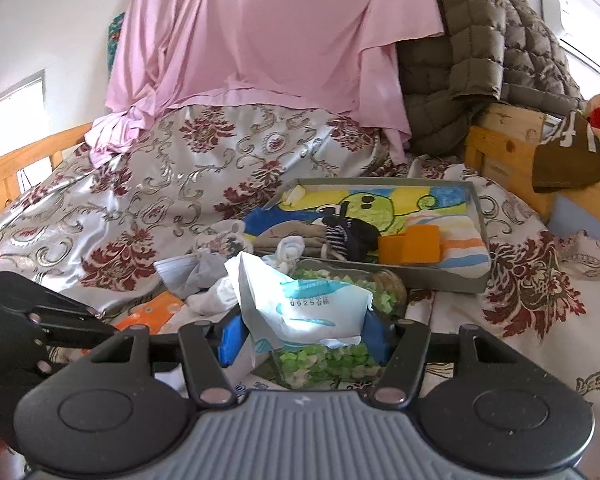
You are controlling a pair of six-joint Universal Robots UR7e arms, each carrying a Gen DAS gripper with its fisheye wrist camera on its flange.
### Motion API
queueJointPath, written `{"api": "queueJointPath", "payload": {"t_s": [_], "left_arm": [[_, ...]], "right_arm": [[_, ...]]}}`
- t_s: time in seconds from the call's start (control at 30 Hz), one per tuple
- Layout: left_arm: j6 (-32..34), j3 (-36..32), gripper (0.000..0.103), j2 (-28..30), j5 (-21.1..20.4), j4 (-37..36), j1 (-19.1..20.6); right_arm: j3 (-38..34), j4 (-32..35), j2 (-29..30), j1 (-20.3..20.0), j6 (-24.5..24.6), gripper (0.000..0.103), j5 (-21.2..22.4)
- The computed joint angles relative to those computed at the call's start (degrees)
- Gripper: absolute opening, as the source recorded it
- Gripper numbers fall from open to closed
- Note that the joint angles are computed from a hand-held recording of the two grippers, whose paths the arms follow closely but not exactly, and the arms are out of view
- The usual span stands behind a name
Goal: Organize soft objects
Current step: 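Lift the white sock and white packet and carry both over the tray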
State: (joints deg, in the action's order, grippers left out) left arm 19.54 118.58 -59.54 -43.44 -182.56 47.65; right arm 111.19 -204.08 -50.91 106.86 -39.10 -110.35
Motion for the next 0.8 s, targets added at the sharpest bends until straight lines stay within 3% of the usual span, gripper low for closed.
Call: {"api": "queueJointPath", "payload": {"t_s": [0.23, 0.43, 0.6, 0.8], "left_arm": [[0.5, -0.2, 0.0, 0.4, -0.2, -5.7, 0.0], [5.9, -1.2, 0.0, 2.4, 0.2, -18.5, -0.5], [11.6, -5.3, 0.0, 5.1, 0.4, -25.5, -0.1], [15.5, -12.8, 0.0, 8.3, -1.0, -27.1, 1.5]], "right_arm": [[-0.3, -0.8, 0.1, -0.2, 0.0, 0.064, 0.2], [-0.7, -2.2, 0.4, -0.3, 0.6, 0.064, 0.1], [-2.0, -3.7, 1.6, -0.6, -0.9, 0.064, 0.9], [-8.0, -4.2, 4.9, -1.8, -0.9, 0.064, 3.8]]}}
